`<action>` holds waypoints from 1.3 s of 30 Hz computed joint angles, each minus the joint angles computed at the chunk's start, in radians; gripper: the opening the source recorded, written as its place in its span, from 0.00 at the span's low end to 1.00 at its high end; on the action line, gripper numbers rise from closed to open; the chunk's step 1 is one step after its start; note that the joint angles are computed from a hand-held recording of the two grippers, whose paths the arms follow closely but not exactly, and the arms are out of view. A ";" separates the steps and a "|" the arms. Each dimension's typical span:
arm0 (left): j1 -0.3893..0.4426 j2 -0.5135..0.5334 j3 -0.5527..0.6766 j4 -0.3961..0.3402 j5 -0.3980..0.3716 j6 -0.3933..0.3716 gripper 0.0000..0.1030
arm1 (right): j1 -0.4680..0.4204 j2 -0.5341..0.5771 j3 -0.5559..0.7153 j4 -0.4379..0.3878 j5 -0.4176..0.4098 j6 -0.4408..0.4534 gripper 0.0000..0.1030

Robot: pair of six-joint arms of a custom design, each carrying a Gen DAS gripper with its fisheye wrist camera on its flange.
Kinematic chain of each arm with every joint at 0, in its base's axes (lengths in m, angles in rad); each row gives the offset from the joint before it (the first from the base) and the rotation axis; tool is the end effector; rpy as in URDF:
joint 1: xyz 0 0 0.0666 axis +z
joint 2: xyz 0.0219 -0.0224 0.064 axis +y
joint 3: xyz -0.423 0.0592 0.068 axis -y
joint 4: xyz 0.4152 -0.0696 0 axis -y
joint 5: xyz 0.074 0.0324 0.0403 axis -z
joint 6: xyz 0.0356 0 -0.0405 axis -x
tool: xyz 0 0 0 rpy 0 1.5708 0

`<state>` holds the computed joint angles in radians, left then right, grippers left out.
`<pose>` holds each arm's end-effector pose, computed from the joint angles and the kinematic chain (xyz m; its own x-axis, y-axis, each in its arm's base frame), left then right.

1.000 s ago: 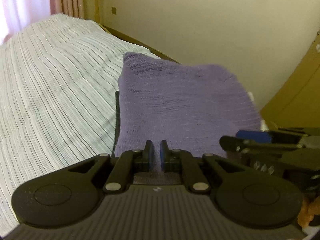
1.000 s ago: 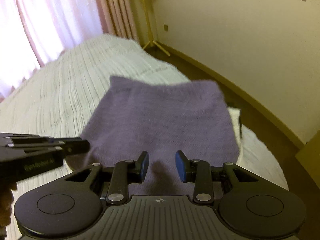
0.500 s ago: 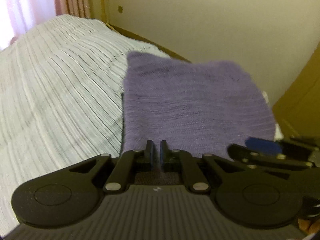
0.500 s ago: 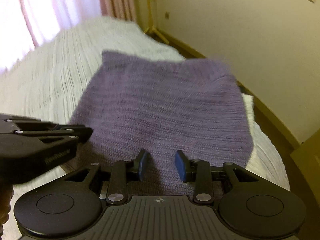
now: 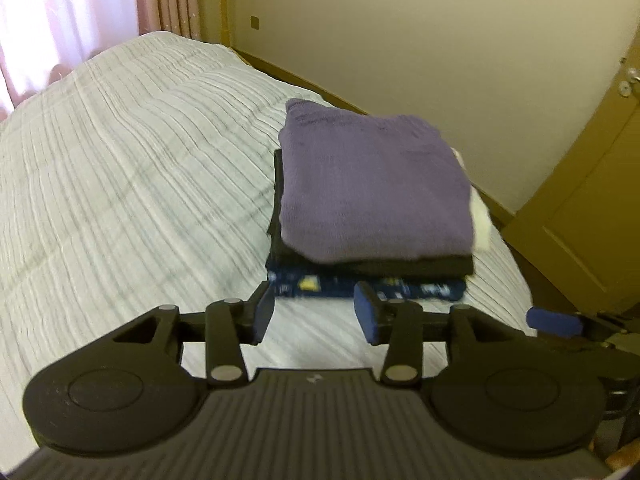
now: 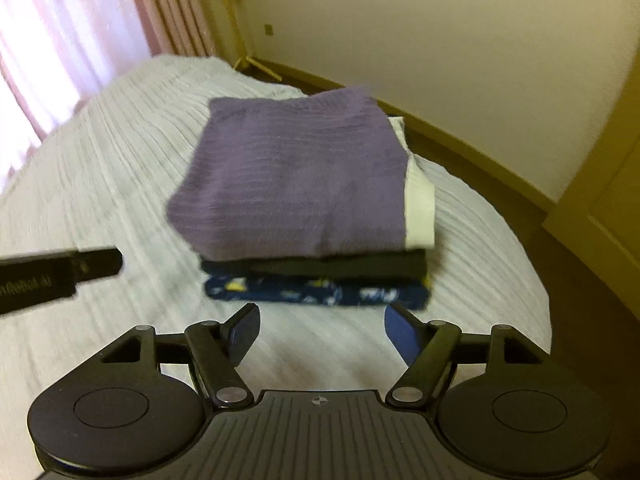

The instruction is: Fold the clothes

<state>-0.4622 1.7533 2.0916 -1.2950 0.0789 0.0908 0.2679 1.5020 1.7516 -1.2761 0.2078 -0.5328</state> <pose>0.5536 -0.2794 0.5824 -0.7725 0.2839 -0.5680 0.4169 0.9015 -0.1164 0.5027 0.1300 0.5666 -0.7899 0.2986 -0.5357 0.2847 0.9522 0.1110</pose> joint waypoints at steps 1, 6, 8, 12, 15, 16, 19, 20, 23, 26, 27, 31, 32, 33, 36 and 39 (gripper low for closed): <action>0.002 -0.028 -0.025 -0.006 -0.003 -0.004 0.42 | 0.018 -0.016 -0.005 -0.010 0.012 -0.026 0.70; 0.010 -0.156 -0.140 -0.020 -0.026 -0.037 0.45 | 0.127 -0.100 -0.038 -0.060 0.083 -0.157 0.70; 0.014 -0.207 -0.186 -0.015 -0.021 -0.052 0.46 | 0.170 -0.125 -0.046 -0.082 0.109 -0.202 0.70; 0.014 -0.301 -0.271 0.002 -0.021 -0.079 0.47 | 0.262 -0.176 -0.074 -0.115 0.164 -0.290 0.70; 0.010 -0.349 -0.308 0.009 -0.024 -0.095 0.47 | 0.321 -0.195 -0.073 -0.153 0.204 -0.344 0.70; 0.010 -0.364 -0.318 0.011 -0.023 -0.100 0.47 | 0.339 -0.199 -0.072 -0.163 0.218 -0.359 0.70; 0.006 -0.400 -0.344 0.008 -0.024 -0.107 0.47 | 0.385 -0.208 -0.064 -0.199 0.255 -0.405 0.70; 0.005 -0.408 -0.349 0.004 -0.023 -0.109 0.47 | 0.397 -0.210 -0.060 -0.212 0.265 -0.421 0.70; 0.006 -0.428 -0.363 -0.008 -0.015 -0.113 0.47 | 0.426 -0.215 -0.048 -0.246 0.289 -0.457 0.70; 0.007 -0.439 -0.375 -0.019 -0.009 -0.115 0.47 | 0.439 -0.215 -0.044 -0.266 0.298 -0.477 0.70; 0.006 -0.443 -0.380 -0.023 -0.008 -0.115 0.47 | 0.441 -0.214 -0.042 -0.274 0.298 -0.483 0.70; 0.004 -0.448 -0.393 -0.034 -0.007 -0.105 0.47 | 0.446 -0.207 -0.034 -0.293 0.290 -0.487 0.70; 0.003 -0.447 -0.393 -0.038 -0.007 -0.102 0.47 | 0.445 -0.205 -0.032 -0.297 0.286 -0.484 0.70; 0.002 -0.445 -0.392 -0.041 -0.006 -0.099 0.47 | 0.444 -0.205 -0.034 -0.299 0.281 -0.483 0.70; -0.002 -0.438 -0.387 -0.047 -0.007 -0.089 0.47 | 0.433 -0.199 -0.026 -0.313 0.262 -0.480 0.70; -0.009 -0.426 -0.376 -0.049 -0.013 -0.075 0.47 | 0.414 -0.197 -0.022 -0.314 0.241 -0.464 0.70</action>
<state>-0.4713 1.3276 1.7151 -1.3440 0.0661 0.0161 0.6817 1.3049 1.7295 -1.5898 0.4492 -0.9964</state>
